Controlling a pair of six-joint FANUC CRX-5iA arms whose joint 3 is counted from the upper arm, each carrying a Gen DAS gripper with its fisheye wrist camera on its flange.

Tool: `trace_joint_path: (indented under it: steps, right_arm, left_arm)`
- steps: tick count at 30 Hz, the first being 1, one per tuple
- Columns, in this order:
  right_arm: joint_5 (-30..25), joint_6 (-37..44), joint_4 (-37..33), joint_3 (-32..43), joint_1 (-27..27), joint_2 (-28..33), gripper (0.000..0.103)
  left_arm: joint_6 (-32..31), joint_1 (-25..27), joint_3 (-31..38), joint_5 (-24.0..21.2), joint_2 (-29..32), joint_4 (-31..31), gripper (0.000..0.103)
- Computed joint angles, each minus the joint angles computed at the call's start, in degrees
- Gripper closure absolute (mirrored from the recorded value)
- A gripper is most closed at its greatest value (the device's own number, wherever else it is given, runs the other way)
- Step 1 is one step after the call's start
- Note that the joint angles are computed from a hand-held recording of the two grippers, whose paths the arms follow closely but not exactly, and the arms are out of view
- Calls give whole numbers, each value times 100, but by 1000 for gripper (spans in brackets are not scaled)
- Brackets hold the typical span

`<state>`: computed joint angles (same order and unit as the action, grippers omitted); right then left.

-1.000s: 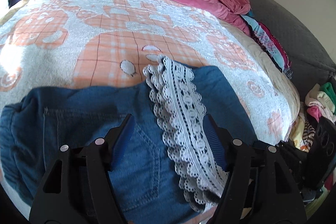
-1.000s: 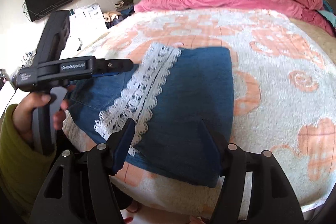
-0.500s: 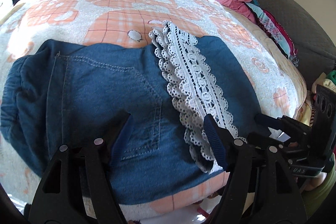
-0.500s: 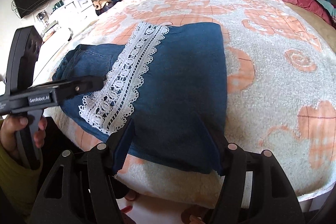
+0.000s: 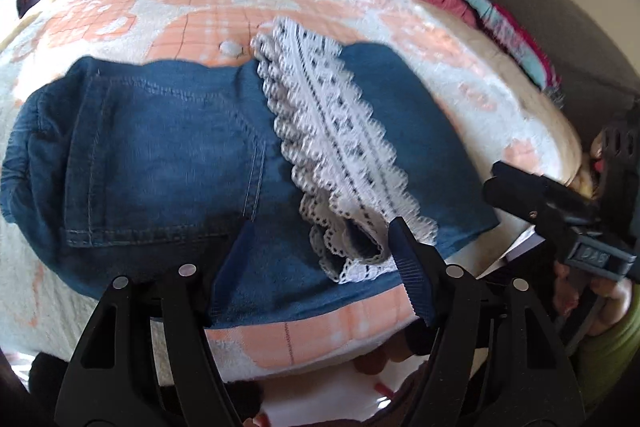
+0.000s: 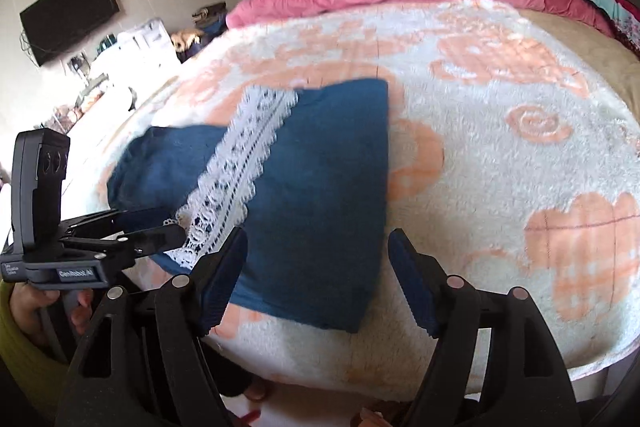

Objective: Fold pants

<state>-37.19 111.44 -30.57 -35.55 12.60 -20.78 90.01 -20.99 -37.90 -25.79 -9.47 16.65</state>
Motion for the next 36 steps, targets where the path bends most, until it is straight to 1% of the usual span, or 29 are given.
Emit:
trace_joint_path:
  steps: [3, 4, 6, 9, 10, 11, 14, 18, 20, 24, 27, 29, 32, 36]
  right_arm:
    - [507, -1673, 1725, -494, 816, -24, 31]
    - [549, -1978, 2037, -572, 918, 38, 31]
    - [578, -2038, 2069, -596, 929, 99, 31]
    - [668, -2240, 2320, -709, 1034, 63, 31]
    - [651, -2178, 2259, -683, 1014, 73, 29]
    - [543, -1830, 1898, -551, 874, 106, 27]
    - [227, -1011, 971, -223, 455, 158, 27]
    - [21, -420, 322, -57, 186, 74, 27]
    - [60, -360, 272, -69, 195, -4, 20]
    - [64, -63, -11, -50, 103, -140, 19]
    - [-34, 103, -230, 27, -5, -124, 19]
    - [-32, 156, -314, 38, -32, -150, 19]
    - [59, 161, -363, 21, -23, -202, 19]
    - [183, 130, -370, -4, 24, -244, 19]
  left_arm:
    - [737, -190, 271, -101, 111, -907, 41]
    - [864, -229, 329, -145, 121, -1058, 41]
    - [793, -205, 300, -140, 99, -965, 41]
    - [744, -171, 263, -159, 49, -860, 41]
    - [755, -167, 255, -169, 24, -868, 41]
    - [754, -164, 257, -179, -14, -868, 41]
    - [838, -164, 269, -205, -102, -936, 38]
    - [947, -137, 239, -214, -232, -1017, 36]
    - [1002, -113, 208, -220, -331, -1062, 35]
    - [1241, -62, 198, -280, -525, -1292, 31]
    - [1733, -98, 321, -444, -673, -1868, 29]
    - [1860, -70, 326, -501, -771, -2027, 25]
    - [1773, 60, 190, -461, -958, -1939, 19]
    - [1706, 211, 47, -456, -1171, -1891, 15]
